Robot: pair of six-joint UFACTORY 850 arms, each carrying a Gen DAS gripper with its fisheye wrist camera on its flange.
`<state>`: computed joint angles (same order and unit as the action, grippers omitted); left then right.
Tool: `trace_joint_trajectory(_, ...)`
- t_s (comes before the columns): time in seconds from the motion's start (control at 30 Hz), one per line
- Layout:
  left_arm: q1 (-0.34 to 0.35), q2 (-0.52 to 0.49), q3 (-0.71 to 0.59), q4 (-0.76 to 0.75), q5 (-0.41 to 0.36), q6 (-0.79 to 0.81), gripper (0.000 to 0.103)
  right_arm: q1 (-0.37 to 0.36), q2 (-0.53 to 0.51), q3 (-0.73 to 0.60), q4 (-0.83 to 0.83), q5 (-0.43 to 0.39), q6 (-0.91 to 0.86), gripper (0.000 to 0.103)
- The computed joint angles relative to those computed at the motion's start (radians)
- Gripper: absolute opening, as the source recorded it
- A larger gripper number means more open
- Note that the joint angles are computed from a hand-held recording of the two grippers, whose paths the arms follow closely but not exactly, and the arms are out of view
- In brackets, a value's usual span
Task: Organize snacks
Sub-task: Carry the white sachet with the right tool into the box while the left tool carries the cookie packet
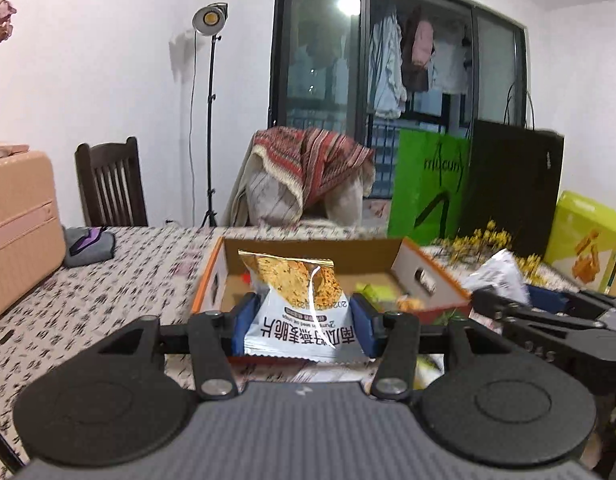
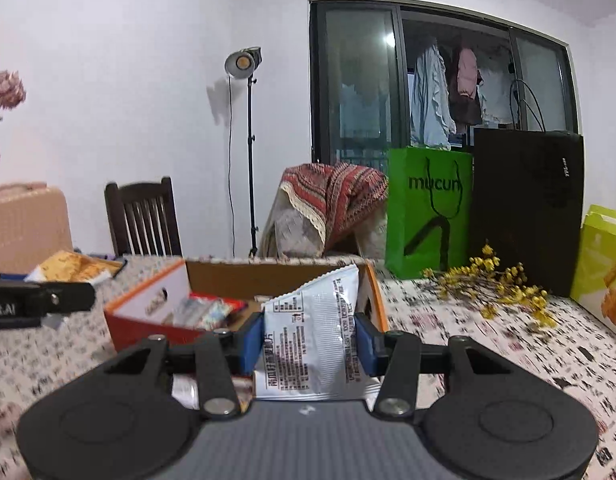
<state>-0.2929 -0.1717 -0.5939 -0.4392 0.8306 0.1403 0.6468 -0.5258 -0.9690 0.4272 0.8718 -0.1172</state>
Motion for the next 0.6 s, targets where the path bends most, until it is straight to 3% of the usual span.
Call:
trace_joint_trajectory(0.27,0.047,-0.061,-0.111,0.088,-0.06,-0.114,0.051,-0.027,-0.037,-0.126,-0.036,-0.086,0.032,0.047)
trace_joint_trajectory(0.6,0.104,-0.183,-0.294,0.077,-0.161,-0.128,0.051,-0.052,-0.164,-0.374,0.022,-0.255,-0.04,0.047)
